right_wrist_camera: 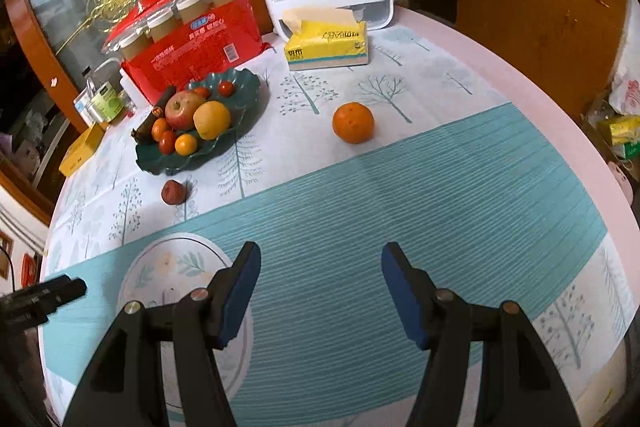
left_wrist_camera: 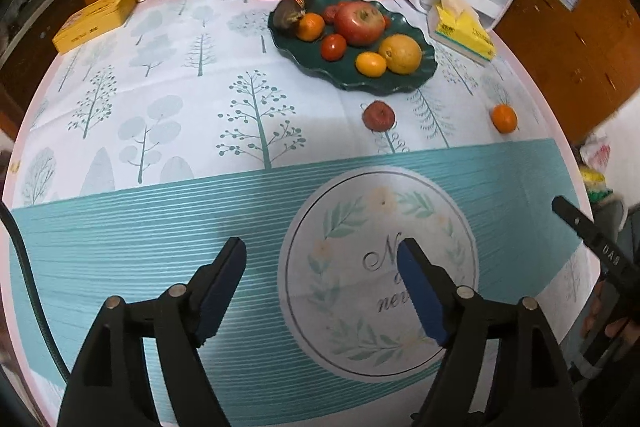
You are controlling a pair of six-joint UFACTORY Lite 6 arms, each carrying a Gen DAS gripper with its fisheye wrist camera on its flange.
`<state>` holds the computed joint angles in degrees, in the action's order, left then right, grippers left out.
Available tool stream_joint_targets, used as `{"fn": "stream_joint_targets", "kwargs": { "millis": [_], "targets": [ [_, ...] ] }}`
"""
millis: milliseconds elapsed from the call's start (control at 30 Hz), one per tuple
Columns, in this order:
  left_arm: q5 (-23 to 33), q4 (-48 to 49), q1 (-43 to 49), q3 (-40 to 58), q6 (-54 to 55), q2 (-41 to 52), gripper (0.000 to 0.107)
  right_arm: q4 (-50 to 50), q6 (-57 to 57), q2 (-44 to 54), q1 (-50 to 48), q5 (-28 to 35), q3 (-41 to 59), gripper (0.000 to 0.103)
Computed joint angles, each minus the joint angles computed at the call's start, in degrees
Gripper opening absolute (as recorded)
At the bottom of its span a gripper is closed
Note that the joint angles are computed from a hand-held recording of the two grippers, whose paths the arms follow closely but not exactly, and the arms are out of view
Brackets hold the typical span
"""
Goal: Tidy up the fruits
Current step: 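Move both open tools back toward the shriveled brown fruit and the loose orange, then grasp the shriveled brown fruit with the left tool while the right tool grasps the orange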
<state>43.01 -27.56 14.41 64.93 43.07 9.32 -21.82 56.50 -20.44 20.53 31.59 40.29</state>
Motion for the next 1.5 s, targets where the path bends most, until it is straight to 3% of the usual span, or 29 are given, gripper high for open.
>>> {"fn": "stream_joint_targets", "kwargs": {
  "millis": [433,633,1033,1300,1500],
  "targets": [
    [-6.92,10.16,-12.44,-2.38,-27.95,-3.5,0.083,37.88,-63.9,7.81,-25.56,-3.99,6.84,0.063],
    [-8.89,18.96,-18.72,1.17,-43.65,0.52,0.084,50.31,-84.44,16.41,-32.03,-3.44,12.46,0.063],
    [-4.6,31.91,-26.46,21.26,-63.72,20.45,0.084,68.44,-107.6,33.44,-35.45,-4.35,22.68,0.063],
    [-1.4,34.3,-27.87,36.05,-67.14,32.87,0.084,80.14,-118.87,39.25,-34.94,-6.0,24.04,0.063],
    [-0.97,35.52,-28.29,40.57,-68.6,37.82,0.083,85.83,-123.86,42.28,-34.4,-7.17,24.75,0.063]
  ]
}}
